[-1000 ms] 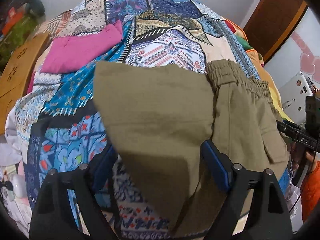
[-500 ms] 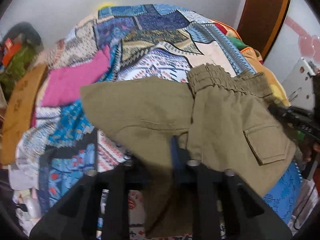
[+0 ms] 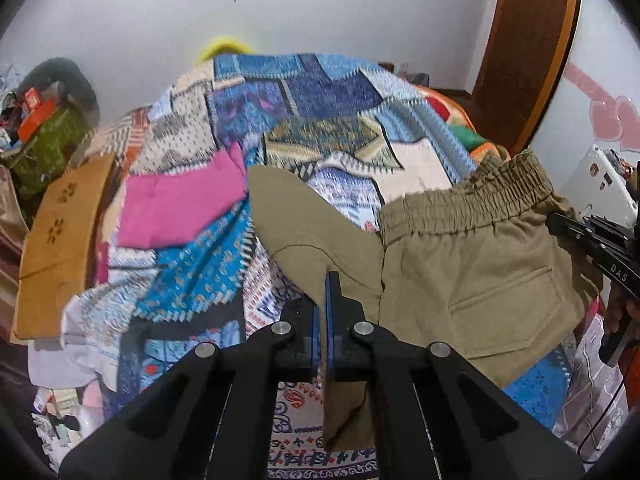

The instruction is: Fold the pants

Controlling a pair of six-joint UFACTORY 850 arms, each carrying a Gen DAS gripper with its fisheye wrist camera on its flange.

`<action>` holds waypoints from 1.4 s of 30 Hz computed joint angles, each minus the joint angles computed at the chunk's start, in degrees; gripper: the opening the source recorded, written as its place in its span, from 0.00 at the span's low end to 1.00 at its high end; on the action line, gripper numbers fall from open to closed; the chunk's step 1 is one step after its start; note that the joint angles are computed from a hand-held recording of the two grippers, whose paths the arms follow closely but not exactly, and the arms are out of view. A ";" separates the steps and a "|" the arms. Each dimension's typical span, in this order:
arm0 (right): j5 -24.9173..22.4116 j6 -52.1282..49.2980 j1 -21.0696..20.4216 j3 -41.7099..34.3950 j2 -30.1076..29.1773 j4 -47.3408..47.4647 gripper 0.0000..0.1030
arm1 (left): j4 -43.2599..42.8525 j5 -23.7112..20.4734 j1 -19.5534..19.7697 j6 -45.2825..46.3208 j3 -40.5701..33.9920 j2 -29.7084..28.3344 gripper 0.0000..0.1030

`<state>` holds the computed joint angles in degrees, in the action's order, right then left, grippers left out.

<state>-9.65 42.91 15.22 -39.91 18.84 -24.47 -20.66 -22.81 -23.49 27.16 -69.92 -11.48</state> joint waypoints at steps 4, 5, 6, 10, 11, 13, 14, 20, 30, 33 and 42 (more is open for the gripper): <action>-0.36 1.70 0.67 -1.99 -0.56 -3.58 0.07 | -0.26 0.09 0.61 -0.34 -0.62 0.85 0.03; -0.47 -0.09 0.71 -2.46 -0.76 -2.00 0.07 | -0.41 0.27 0.89 -0.24 -0.47 1.21 0.03; -0.21 -0.63 0.71 -2.67 -0.88 -1.28 0.07 | -0.48 0.62 1.24 -0.07 -0.14 1.71 0.03; 0.50 0.07 1.34 -3.17 -1.53 -2.32 0.07 | 2.78 1.71 2.55 -1.77 0.70 3.15 0.03; 0.85 0.35 1.62 -3.67 -2.22 -2.67 0.07 | 3.62 1.81 3.13 -2.50 0.56 3.33 0.03; 1.35 -1.63 2.14 -4.77 -3.48 -0.86 0.07 | 4.00 1.95 4.03 -3.10 0.18 3.38 0.03; 1.48 -1.02 2.51 -5.55 -4.30 -1.60 0.07 | 4.01 1.83 4.60 -3.08 -0.30 3.22 0.03; 3.28 2.53 3.97 -11.61 -10.37 -7.23 0.06 | 7.72 2.67 7.51 -6.34 -4.17 0.80 0.03; 4.55 -0.98 4.64 -27.40 -24.63 -8.73 0.06 | 14.97 2.84 11.99 -14.03 -17.88 -10.00 0.03; 4.37 0.39 4.47 -32.54 -28.92 -11.44 0.06 | 17.59 2.46 12.88 -17.14 -23.79 -14.52 0.03; 3.15 16.93 4.76 -45.79 -41.30 -30.23 0.06 | 28.66 0.77 14.73 -28.59 -43.04 -30.54 0.03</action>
